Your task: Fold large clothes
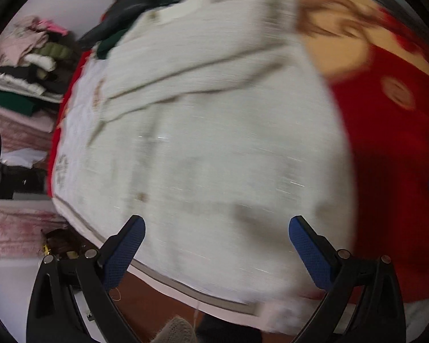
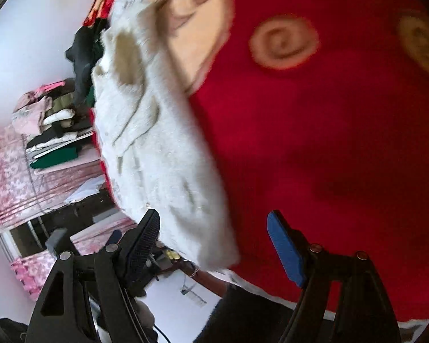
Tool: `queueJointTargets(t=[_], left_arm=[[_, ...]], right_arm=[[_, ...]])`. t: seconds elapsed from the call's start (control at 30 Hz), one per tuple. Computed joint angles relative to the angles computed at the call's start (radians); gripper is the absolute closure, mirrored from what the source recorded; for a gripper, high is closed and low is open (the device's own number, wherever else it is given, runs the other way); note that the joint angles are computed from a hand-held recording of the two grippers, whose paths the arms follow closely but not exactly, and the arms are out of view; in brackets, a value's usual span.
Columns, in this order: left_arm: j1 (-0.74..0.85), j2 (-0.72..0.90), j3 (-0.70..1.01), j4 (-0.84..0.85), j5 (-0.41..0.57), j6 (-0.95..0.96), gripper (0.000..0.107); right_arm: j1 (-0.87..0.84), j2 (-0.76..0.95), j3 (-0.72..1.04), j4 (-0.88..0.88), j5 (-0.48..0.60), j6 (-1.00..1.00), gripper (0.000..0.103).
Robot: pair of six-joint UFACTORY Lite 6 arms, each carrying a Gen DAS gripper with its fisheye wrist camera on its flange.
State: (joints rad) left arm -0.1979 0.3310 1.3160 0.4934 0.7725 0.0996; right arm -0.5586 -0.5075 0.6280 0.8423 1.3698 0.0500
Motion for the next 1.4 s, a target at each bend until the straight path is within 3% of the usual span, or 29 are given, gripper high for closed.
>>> queueJointTargets(t=[0.13, 0.23, 0.3, 0.4, 0.53, 0.6, 0.67, 0.77, 0.83, 0.9, 1.0, 1.13, 1.17, 1.2, 1.23, 1.3, 1.4], left_arm=[[-0.172, -0.117, -0.282, 0.255, -0.071, -0.276, 0.004], [-0.275, -0.098, -0.427, 0.530, -0.101, -0.564, 0.004], [-0.315, -0.019, -0.460, 0.711, -0.087, -0.743, 0.004], [-0.306, 0.056, -0.428, 0.774, -0.095, -0.818, 0.004], [-0.245, 0.116, -0.305, 0.724, -0.101, -0.793, 0.004], [-0.183, 0.142, -0.226, 0.639, -0.130, -0.703, 0.022], [-0.087, 0.172, -0.129, 0.437, -0.175, -0.500, 0.074], [-0.014, 0.154, -0.056, 0.211, -0.193, -0.247, 0.090], [0.013, 0.105, -0.057, 0.160, -0.208, -0.184, 0.092], [0.045, 0.079, -0.021, 0.064, -0.199, -0.086, 0.093], [0.102, 0.095, 0.080, -0.064, -0.166, 0.058, 0.093], [0.164, 0.157, 0.218, -0.203, -0.125, 0.211, 0.093], [0.184, 0.184, 0.268, -0.245, -0.108, 0.258, 0.093], [0.191, 0.187, 0.284, -0.272, -0.096, 0.283, 0.093], [0.211, 0.206, 0.327, -0.316, -0.070, 0.329, 0.093], [0.254, 0.255, 0.447, -0.404, 0.008, 0.419, 0.094], [0.330, 0.377, 0.698, -0.514, 0.173, 0.523, 0.093]], right_arm=[[-0.204, 0.046, 0.057, -0.175, 0.103, -0.111, 0.024], [-0.296, 0.112, 0.094, -0.274, 0.098, -0.193, 0.024], [-0.332, 0.152, 0.104, -0.312, 0.076, -0.236, 0.024], [-0.332, 0.212, 0.128, -0.322, 0.036, -0.254, 0.024], [-0.232, 0.278, 0.144, -0.289, -0.040, -0.229, 0.024], [-0.154, 0.337, 0.163, -0.261, -0.106, -0.213, 0.024], [-0.077, 0.413, 0.192, -0.206, -0.173, -0.206, 0.024], [0.016, 0.599, 0.290, -0.055, -0.252, -0.280, 0.024], [0.077, 0.728, 0.386, 0.078, -0.291, -0.355, 0.024], [0.136, 0.851, 0.493, 0.219, -0.326, -0.422, 0.011], [0.209, 1.047, 0.685, 0.405, -0.344, -0.466, 0.008], [0.306, 1.319, 1.034, 0.444, -0.359, -0.338, 0.009], [0.335, 1.391, 1.139, 0.405, -0.373, -0.245, 0.013], [0.351, 1.438, 1.226, 0.346, -0.376, -0.158, 0.043], [0.373, 1.483, 1.321, 0.262, -0.374, -0.054, 0.062], [0.412, 1.533, 1.470, 0.126, -0.367, 0.123, 0.070], [0.475, 1.576, 1.723, -0.063, -0.293, 0.369, 0.075]])
